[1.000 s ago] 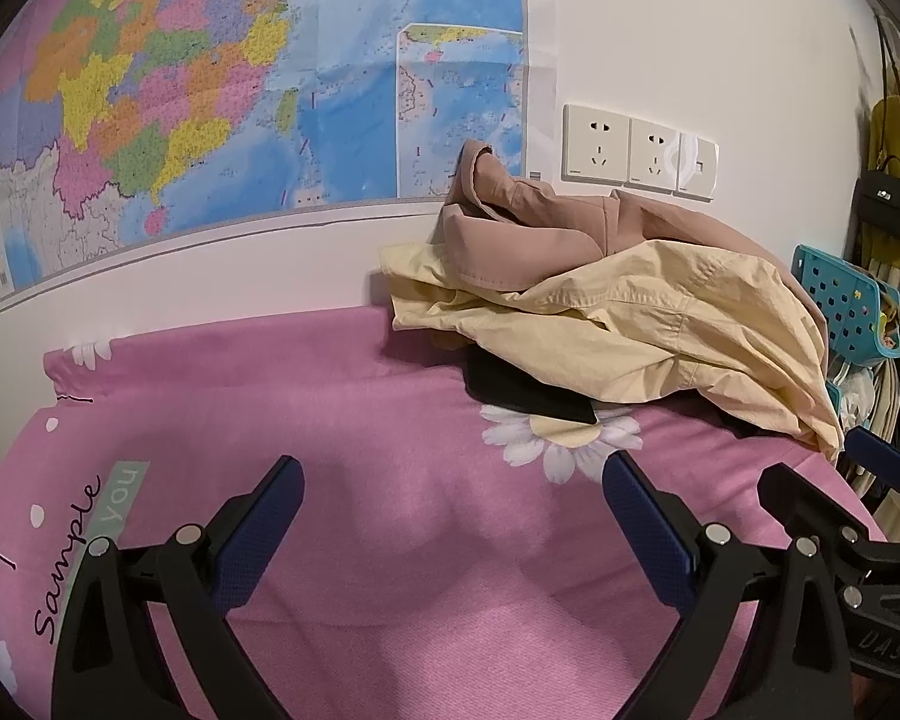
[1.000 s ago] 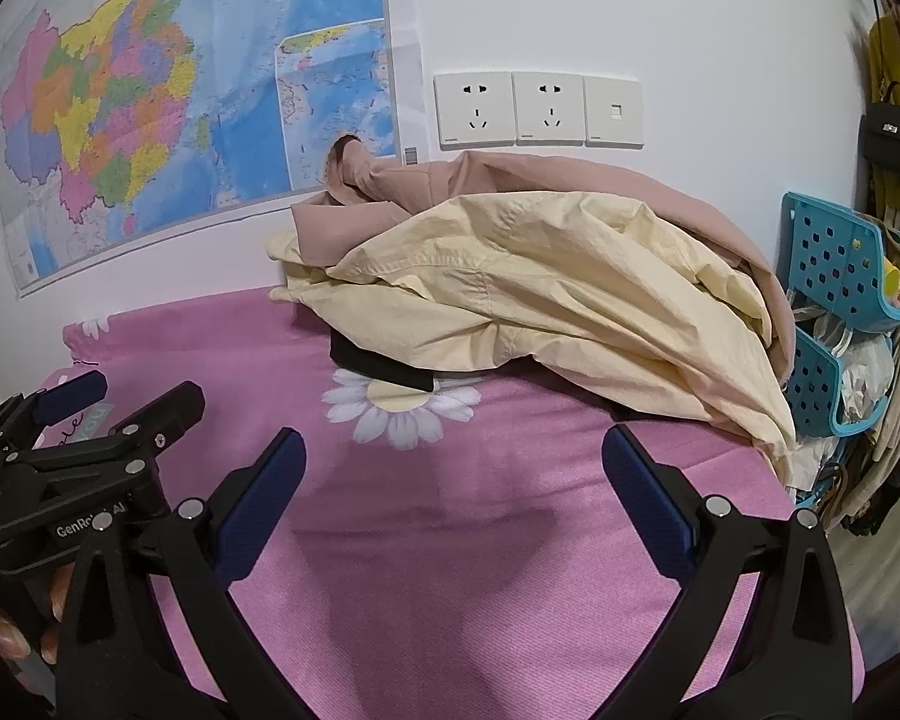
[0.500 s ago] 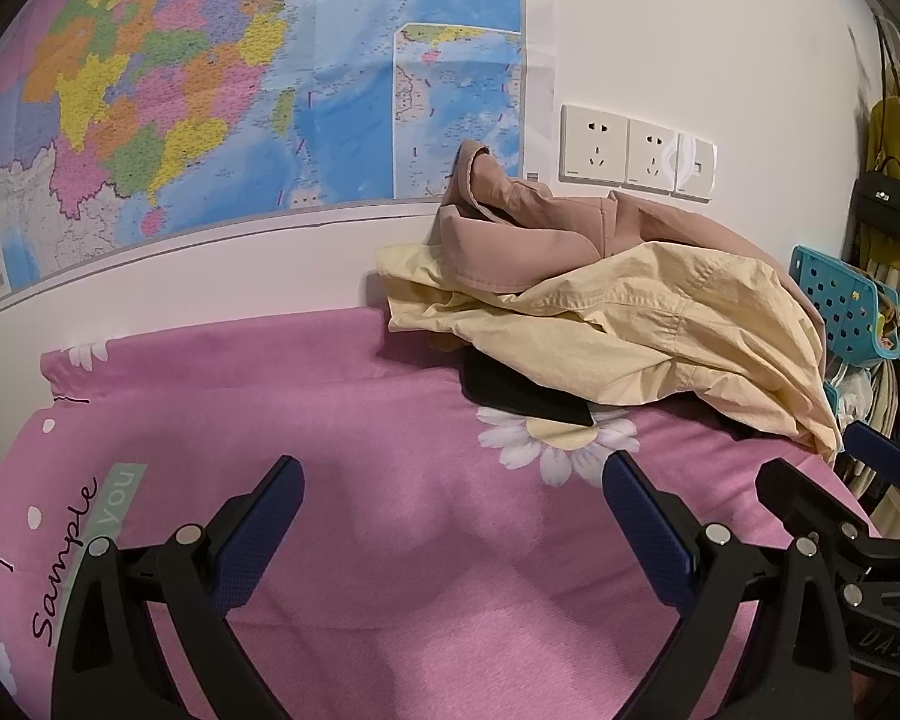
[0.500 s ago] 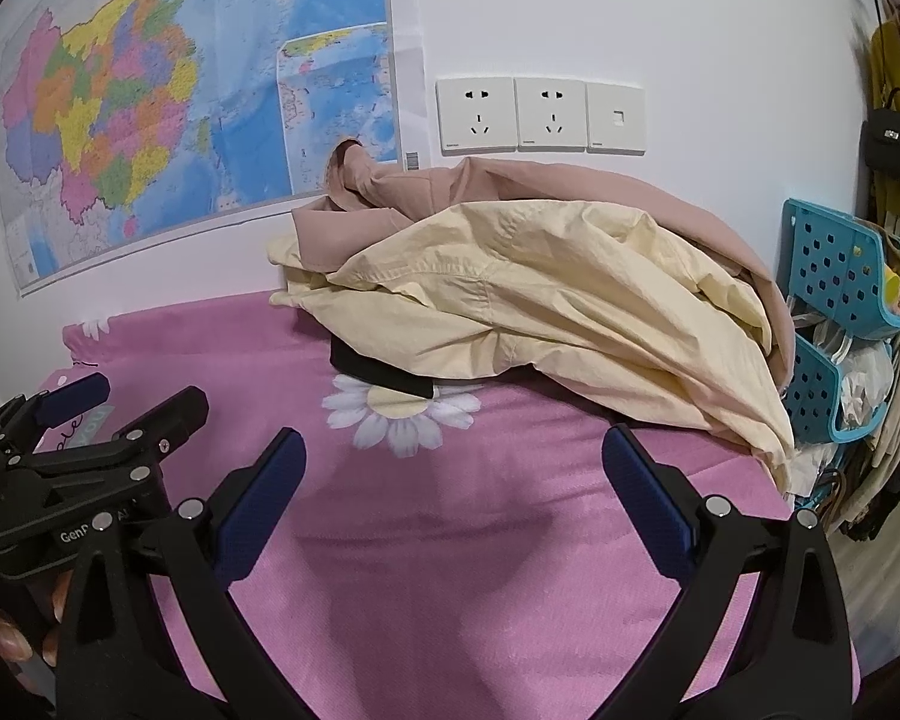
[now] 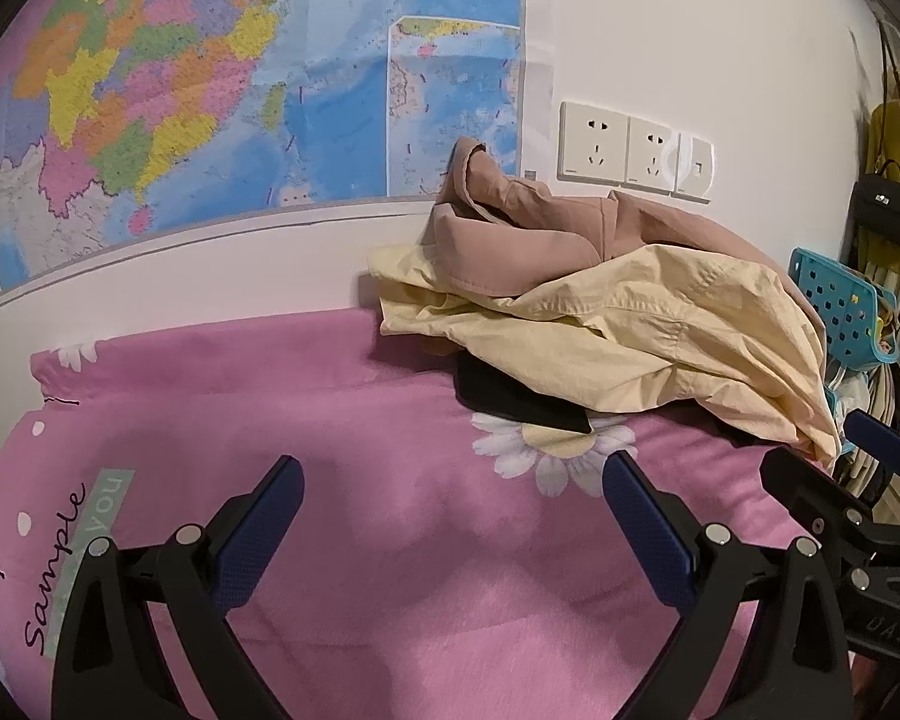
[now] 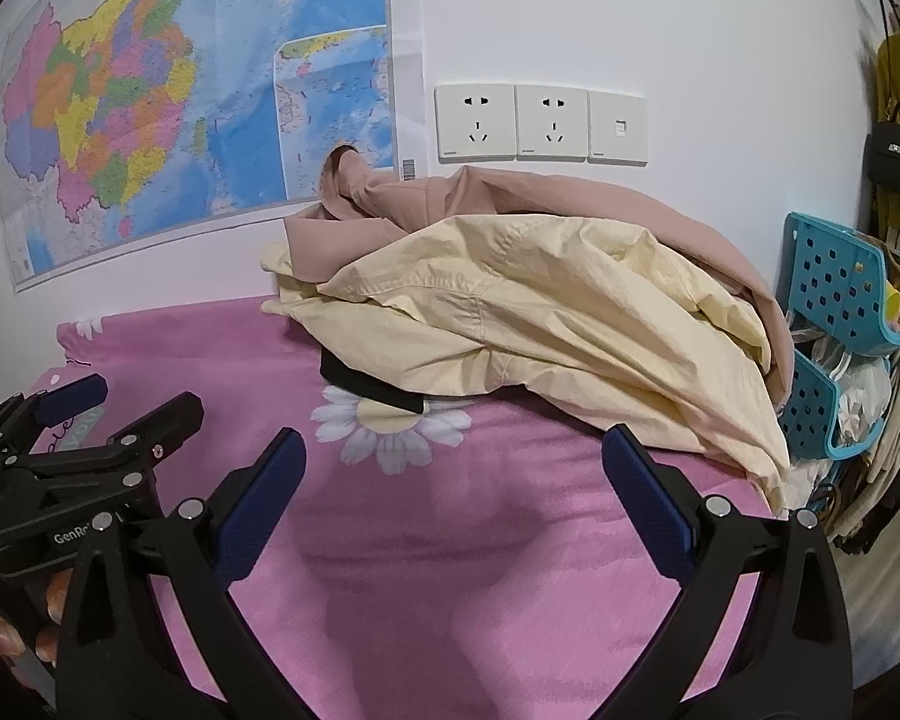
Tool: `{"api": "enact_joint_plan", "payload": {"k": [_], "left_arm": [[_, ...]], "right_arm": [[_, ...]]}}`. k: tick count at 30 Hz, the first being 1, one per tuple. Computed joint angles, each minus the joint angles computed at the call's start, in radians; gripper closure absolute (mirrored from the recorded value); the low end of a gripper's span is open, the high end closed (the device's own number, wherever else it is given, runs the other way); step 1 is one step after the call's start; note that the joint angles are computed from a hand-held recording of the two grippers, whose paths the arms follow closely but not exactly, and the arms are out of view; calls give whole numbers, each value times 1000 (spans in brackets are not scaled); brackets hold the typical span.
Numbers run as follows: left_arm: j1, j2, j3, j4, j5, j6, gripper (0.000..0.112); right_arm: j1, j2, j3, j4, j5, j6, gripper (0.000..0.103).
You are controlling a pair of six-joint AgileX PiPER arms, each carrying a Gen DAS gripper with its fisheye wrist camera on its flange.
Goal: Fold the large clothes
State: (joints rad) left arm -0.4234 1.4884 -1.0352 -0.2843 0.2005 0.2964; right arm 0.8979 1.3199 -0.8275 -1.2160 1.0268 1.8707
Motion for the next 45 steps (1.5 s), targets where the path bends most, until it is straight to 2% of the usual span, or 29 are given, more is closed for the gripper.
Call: {"api": "enact_joint_plan", "payload": {"k": [6, 8, 9, 13, 17, 21, 23, 27, 28, 30, 31, 32, 33, 37, 39, 45], "left_arm": [[13, 64, -81, -59, 32, 58, 16], [26, 106, -137, -109, 67, 106, 16], [28, 128, -166, -87, 79, 82, 16], [32, 206, -279, -13, 114, 14, 16], [49, 297, -421, -13, 173, 6, 16], [58, 374, -532, 31, 207, -39, 16], [64, 412, -583, 69, 227, -75, 16], [80, 461, -646, 60, 244, -62, 16], [84, 474, -665, 44, 253, -43, 16], [93, 495, -693, 9, 266, -5, 16], [98, 505, -708, -12, 275, 19, 16], [107, 519, -728, -53, 289, 62, 16], [115, 529, -742, -91, 297, 102, 16], [142, 573, -814, -234, 331, 260, 16], [169, 589, -850, -385, 375, 389, 16], [195, 589, -853, -696, 461, 725, 16]], "right_arm": [[-93, 13, -57, -18, -55, -146, 6], [-156, 17, -95, -20, -102, -235, 6], [-186, 22, -119, -17, -117, -278, 6], [-327, 69, -243, 11, -220, -483, 6], [-472, 206, -454, 142, -334, -796, 6], [-559, 396, -723, 382, -322, -1150, 19], [-585, 494, -857, 475, -274, -1285, 29], [-609, 648, -1056, 560, -188, -1484, 33], [-616, 672, -1086, 570, -176, -1512, 38], [-642, 689, -1128, 667, -153, -1597, 64], [-654, 667, -1111, 697, -169, -1614, 70], [-660, 636, -1081, 699, -196, -1613, 82], [-662, 601, -1056, 685, -212, -1597, 85], [-687, 428, -1009, 668, -260, -1540, 87], [-713, 368, -1026, 692, -254, -1547, 87], [-842, 258, -1115, 895, -202, -1670, 88]]}}
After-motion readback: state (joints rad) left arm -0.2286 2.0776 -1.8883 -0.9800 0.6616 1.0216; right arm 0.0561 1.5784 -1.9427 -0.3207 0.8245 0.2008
